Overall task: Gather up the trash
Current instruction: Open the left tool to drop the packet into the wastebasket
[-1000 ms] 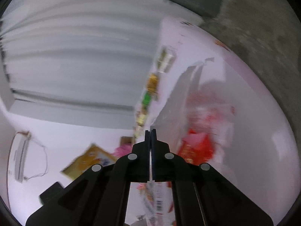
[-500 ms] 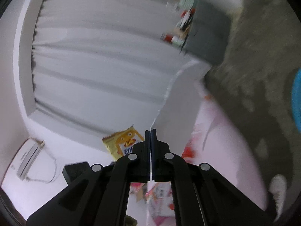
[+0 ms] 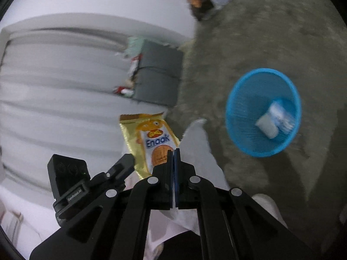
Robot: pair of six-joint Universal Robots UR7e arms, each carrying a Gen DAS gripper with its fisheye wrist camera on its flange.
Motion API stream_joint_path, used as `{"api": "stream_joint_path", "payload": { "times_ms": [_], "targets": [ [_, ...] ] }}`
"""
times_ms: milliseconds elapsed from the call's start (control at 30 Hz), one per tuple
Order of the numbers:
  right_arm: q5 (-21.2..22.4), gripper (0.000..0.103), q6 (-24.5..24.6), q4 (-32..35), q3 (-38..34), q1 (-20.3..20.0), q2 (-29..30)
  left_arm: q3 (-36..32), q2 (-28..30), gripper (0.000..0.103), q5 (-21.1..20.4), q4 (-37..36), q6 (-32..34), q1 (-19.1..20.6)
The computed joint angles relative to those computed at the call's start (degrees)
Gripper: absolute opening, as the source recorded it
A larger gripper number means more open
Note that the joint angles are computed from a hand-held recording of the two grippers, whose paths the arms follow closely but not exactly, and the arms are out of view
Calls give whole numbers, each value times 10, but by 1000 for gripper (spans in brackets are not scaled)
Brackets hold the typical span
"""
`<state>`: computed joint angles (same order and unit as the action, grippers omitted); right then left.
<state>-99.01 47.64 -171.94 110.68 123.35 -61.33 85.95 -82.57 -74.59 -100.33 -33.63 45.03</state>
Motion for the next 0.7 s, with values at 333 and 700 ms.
{"api": "stream_joint_path", "payload": {
  "times_ms": [333, 700],
  "targets": [
    [-16, 2, -15, 0, -24, -73, 55, 11, 78, 11, -17, -27, 2, 62],
    [-55, 45, 32, -34, 25, -89, 34, 7, 82, 60, 41, -22, -28, 57]
  ]
}}
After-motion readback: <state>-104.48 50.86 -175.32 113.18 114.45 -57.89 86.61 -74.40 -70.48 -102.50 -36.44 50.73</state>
